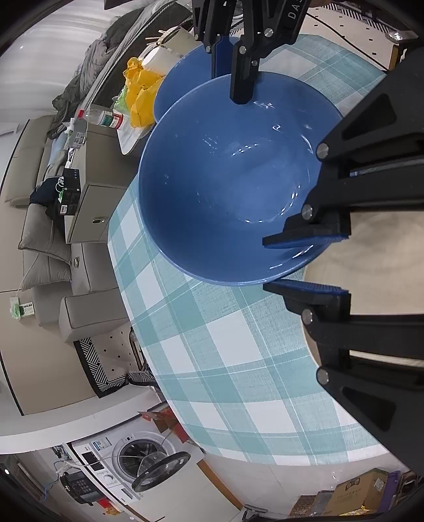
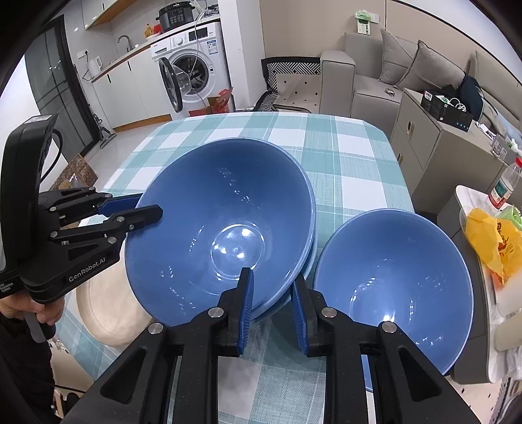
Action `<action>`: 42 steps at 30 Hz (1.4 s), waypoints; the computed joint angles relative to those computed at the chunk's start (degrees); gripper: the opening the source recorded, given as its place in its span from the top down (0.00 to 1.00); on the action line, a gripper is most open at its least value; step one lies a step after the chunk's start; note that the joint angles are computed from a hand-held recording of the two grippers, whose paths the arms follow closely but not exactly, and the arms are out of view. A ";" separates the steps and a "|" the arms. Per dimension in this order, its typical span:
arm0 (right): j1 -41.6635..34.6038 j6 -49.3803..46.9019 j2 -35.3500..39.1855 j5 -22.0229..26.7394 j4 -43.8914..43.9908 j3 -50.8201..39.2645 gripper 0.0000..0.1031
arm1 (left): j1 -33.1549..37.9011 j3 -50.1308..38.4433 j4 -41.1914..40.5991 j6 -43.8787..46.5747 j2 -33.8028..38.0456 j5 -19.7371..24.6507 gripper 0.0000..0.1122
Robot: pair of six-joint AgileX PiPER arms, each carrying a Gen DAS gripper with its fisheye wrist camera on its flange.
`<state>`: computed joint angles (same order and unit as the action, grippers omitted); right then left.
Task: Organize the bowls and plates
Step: 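Lower the held blue bowl onto the table with both tools, then open both tools and release the blue bowl rim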
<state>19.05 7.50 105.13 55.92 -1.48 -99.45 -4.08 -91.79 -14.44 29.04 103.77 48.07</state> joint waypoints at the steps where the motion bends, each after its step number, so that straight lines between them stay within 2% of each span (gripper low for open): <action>1: -0.01 0.08 0.04 -0.08 -0.01 -0.01 0.77 | -0.11 -0.05 0.25 -0.07 0.06 -0.04 0.86; 13: 0.19 0.64 -0.43 -1.58 -1.13 1.72 0.77 | -0.02 -0.54 0.08 -0.06 1.00 0.57 0.84; 20: 0.49 1.98 -1.25 -3.55 -3.25 2.98 0.72 | 0.02 -0.32 -0.86 0.71 0.76 0.18 0.83; 34: -1.32 -1.39 -3.73 -6.03 0.15 5.99 0.71 | -0.59 -0.65 -0.32 -0.21 0.17 0.24 0.77; 36: -1.75 -1.84 -4.29 -6.29 0.90 6.42 0.63 | -0.75 -0.89 -0.22 -0.28 0.00 0.35 0.74; 37: -2.07 -2.09 -4.84 -6.78 1.43 6.94 0.62 | -0.82 -1.04 -0.40 -0.06 -0.14 0.41 0.70; 40: -2.78 -1.64 -6.30 -7.98 1.57 7.87 0.59 | -0.70 -1.70 -2.02 1.10 -0.55 0.83 0.66; 42: -3.51 -2.05 -7.04 -8.12 2.51 7.91 0.51 | -0.39 -2.73 -3.70 1.67 -0.60 1.63 0.64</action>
